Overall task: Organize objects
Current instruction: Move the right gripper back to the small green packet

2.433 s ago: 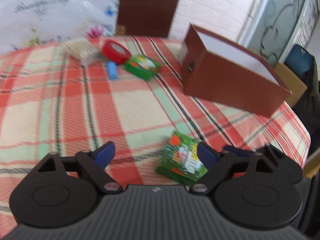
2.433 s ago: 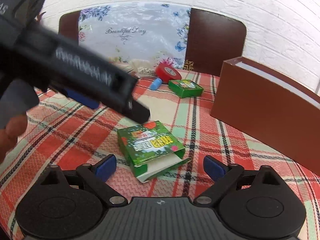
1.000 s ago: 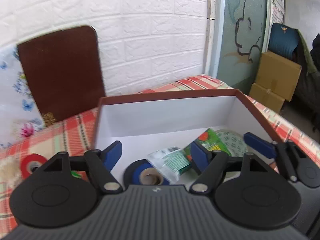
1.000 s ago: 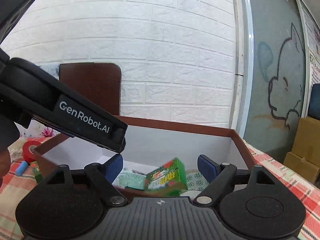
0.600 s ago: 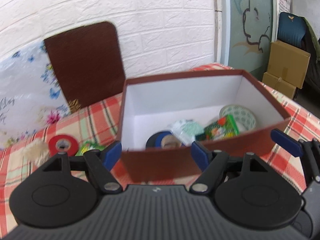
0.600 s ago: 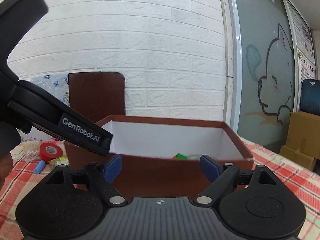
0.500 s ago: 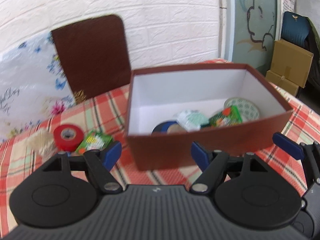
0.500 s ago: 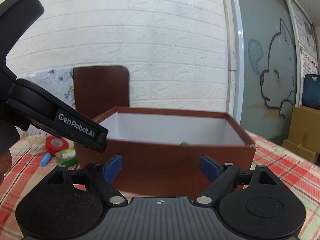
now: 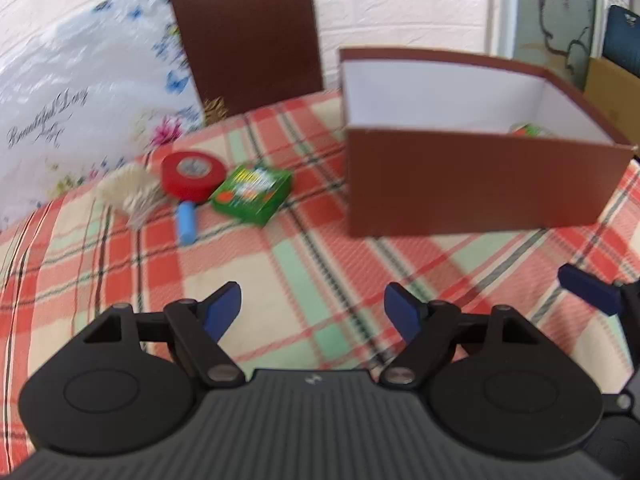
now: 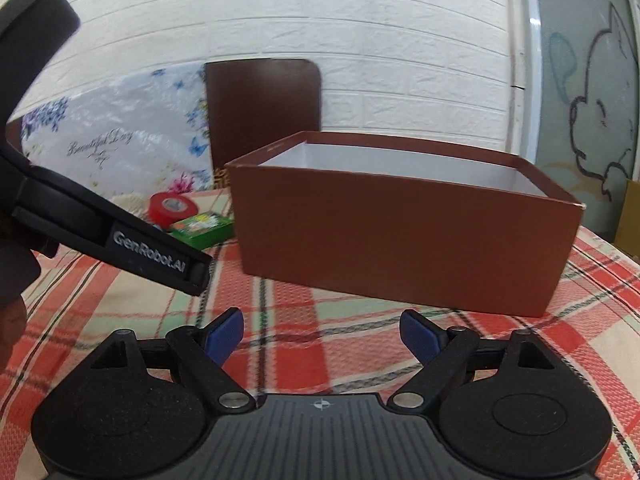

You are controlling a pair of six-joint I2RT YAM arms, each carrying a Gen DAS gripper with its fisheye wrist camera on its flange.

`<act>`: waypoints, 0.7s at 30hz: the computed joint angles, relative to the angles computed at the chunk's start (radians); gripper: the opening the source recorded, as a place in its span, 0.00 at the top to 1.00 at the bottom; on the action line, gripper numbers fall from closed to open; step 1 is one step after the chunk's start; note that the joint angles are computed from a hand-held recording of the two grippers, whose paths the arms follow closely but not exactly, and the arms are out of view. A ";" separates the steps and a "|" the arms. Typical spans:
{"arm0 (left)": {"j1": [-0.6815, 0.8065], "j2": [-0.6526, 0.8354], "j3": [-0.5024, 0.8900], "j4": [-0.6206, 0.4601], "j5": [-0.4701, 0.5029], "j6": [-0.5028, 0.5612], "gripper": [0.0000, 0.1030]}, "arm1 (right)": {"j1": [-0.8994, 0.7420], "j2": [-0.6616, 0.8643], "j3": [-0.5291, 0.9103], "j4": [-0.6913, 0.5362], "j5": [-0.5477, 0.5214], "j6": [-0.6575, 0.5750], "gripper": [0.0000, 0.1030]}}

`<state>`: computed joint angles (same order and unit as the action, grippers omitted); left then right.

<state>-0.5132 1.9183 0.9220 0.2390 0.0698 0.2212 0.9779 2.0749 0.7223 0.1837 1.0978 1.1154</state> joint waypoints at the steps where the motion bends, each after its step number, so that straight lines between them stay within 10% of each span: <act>1: 0.011 0.009 0.002 0.000 -0.001 0.000 0.22 | 0.003 0.008 0.014 0.002 -0.006 -0.022 0.16; 21: 0.226 0.167 0.084 0.064 -0.024 -0.012 0.19 | -0.031 0.172 0.283 0.125 -0.199 -0.490 0.17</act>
